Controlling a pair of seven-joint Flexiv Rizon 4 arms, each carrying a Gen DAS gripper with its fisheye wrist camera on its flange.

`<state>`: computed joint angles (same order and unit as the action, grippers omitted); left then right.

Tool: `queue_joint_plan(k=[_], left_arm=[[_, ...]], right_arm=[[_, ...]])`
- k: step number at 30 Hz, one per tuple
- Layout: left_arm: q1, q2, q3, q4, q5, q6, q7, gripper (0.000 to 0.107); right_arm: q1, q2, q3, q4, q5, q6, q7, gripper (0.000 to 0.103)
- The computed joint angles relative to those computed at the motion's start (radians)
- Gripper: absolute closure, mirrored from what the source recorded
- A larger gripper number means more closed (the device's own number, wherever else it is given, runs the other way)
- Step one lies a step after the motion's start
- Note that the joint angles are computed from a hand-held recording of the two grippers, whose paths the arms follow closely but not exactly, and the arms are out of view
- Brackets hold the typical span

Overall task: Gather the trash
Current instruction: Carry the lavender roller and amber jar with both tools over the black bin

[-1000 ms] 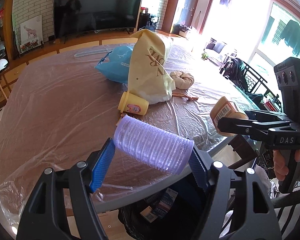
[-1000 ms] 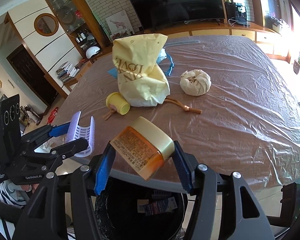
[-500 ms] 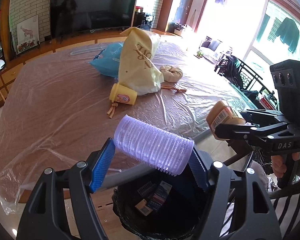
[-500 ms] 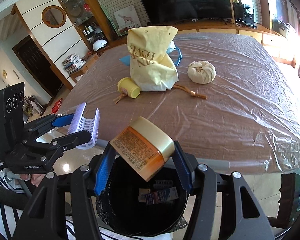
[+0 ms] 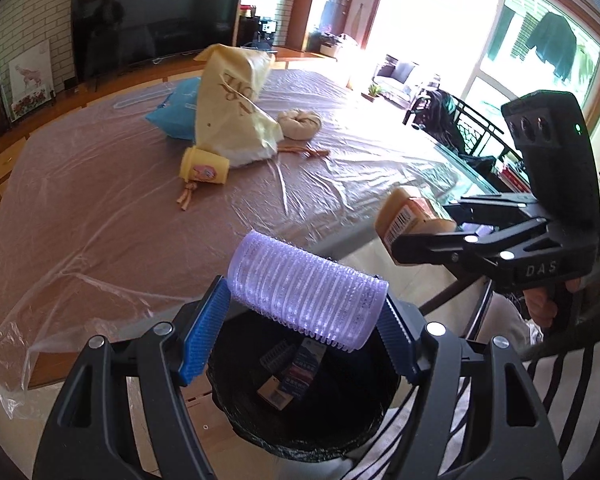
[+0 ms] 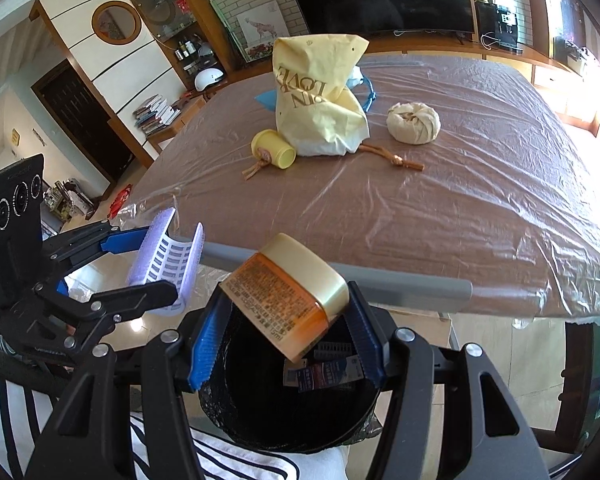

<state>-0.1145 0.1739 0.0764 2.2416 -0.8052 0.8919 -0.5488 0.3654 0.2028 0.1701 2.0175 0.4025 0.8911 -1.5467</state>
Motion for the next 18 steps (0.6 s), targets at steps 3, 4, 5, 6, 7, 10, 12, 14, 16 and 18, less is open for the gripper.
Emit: queue_joint_plan(k=[3,4,5,6,7,10,12,14,16,18], left_arm=[[0.0,0.007,0.001,0.007,0.016,-0.015,0.003,0.035],[0.0,0.009,0.002,0.008,0.022,-0.021,0.002,0.035],[0.001,0.009,0.004,0.008,0.025,-0.027,0.002,0.035],[0.002,0.01,0.004,0.01,0.028,-0.032,0.002,0.035],[0.003,0.012,0.005,0.012,0.033,-0.039,0.001,0.035],[0.005,0.016,0.005,0.018,0.05,-0.049,-0.001,0.035],[0.005,0.017,0.004,0.024,0.059,-0.051,-0.002,0.035],[0.006,0.011,0.003,0.025,0.069,-0.056,-0.009,0.035],[0.008,0.009,0.002,0.03,0.081,-0.061,-0.015,0.035],[0.012,0.004,0.001,0.03,0.095,-0.061,-0.025,0.035]], right_arm=[[-0.001,0.009,0.001,0.008,-0.004,-0.012,-0.001,0.046],[0.001,0.008,0.001,0.008,-0.004,-0.016,-0.002,0.046],[0.001,0.01,0.0,0.01,-0.004,-0.021,-0.005,0.046],[0.002,0.012,0.0,0.011,-0.003,-0.028,-0.007,0.046],[0.003,0.014,-0.001,0.013,-0.002,-0.033,-0.01,0.046],[0.005,0.016,0.0,0.018,0.002,-0.046,-0.019,0.046],[0.006,0.017,0.002,0.02,0.002,-0.05,-0.017,0.046],[0.008,0.015,0.003,0.023,0.007,-0.052,-0.017,0.046],[0.01,0.014,0.006,0.026,0.006,-0.054,-0.013,0.046],[0.012,0.015,0.011,0.032,0.004,-0.055,-0.008,0.046]])
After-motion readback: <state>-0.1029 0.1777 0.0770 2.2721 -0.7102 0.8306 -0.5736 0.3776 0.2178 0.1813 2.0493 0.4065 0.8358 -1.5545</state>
